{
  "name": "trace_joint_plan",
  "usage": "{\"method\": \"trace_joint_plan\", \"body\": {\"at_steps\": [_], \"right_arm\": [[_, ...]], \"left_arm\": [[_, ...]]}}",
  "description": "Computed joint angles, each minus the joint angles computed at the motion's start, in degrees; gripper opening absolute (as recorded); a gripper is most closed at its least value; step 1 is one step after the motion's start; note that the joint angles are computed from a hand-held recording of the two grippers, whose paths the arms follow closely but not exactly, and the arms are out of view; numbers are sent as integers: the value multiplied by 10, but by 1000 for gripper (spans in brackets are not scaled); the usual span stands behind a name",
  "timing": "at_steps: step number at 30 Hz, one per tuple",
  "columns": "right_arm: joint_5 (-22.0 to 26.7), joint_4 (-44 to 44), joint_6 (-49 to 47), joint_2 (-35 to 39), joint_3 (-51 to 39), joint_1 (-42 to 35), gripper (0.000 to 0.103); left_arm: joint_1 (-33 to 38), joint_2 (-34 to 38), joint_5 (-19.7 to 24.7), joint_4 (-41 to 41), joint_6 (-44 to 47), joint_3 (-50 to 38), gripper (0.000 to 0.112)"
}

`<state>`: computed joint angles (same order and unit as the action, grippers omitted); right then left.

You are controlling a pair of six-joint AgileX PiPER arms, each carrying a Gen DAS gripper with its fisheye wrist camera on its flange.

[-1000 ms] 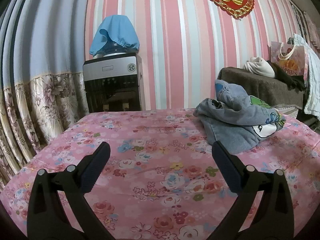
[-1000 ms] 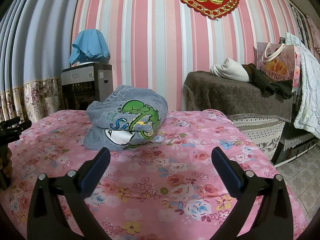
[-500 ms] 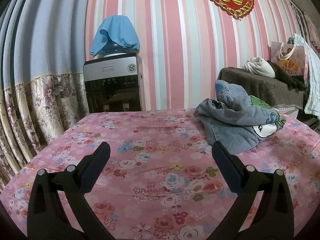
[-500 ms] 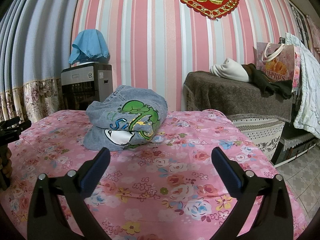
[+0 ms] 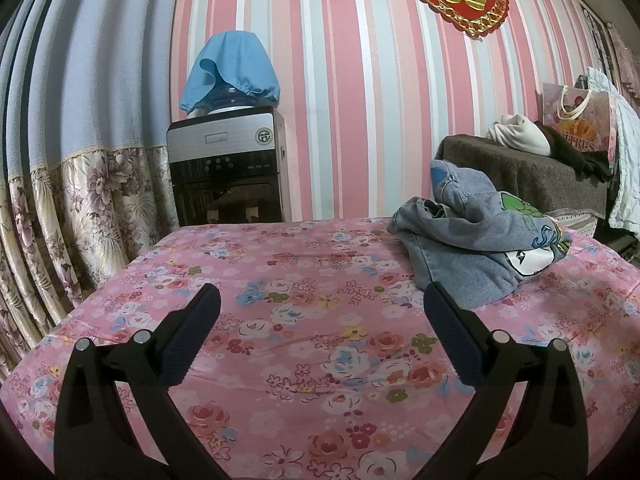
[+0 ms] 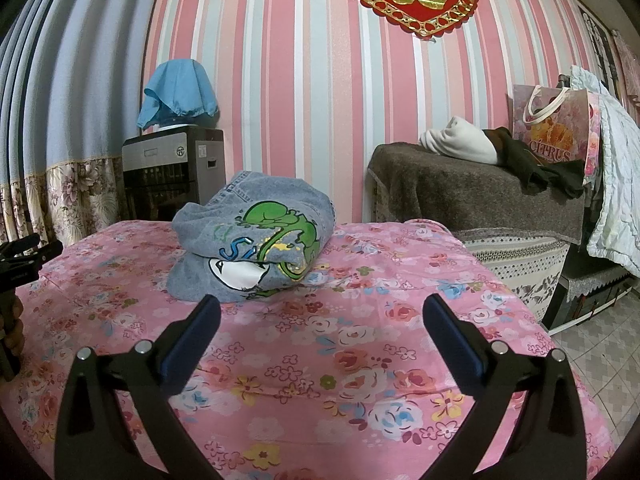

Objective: Fold large clothes

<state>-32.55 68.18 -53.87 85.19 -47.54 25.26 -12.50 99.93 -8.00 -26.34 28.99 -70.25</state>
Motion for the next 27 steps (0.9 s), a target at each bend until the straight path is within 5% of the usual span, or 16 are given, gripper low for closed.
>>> {"method": "trace_joint_plan", "body": {"at_steps": [21,25,27], "right_arm": [[0,0,0,0,0,0,101],[1,0,0,0,0,0,101],[1,-2,0,0,0,-1,101]], "left_arm": [[5,-7,-10,94,-101,8,100],[2,1,9,20,-23,-7,100],[0,-1,4,72,-70,-1,100]]}}
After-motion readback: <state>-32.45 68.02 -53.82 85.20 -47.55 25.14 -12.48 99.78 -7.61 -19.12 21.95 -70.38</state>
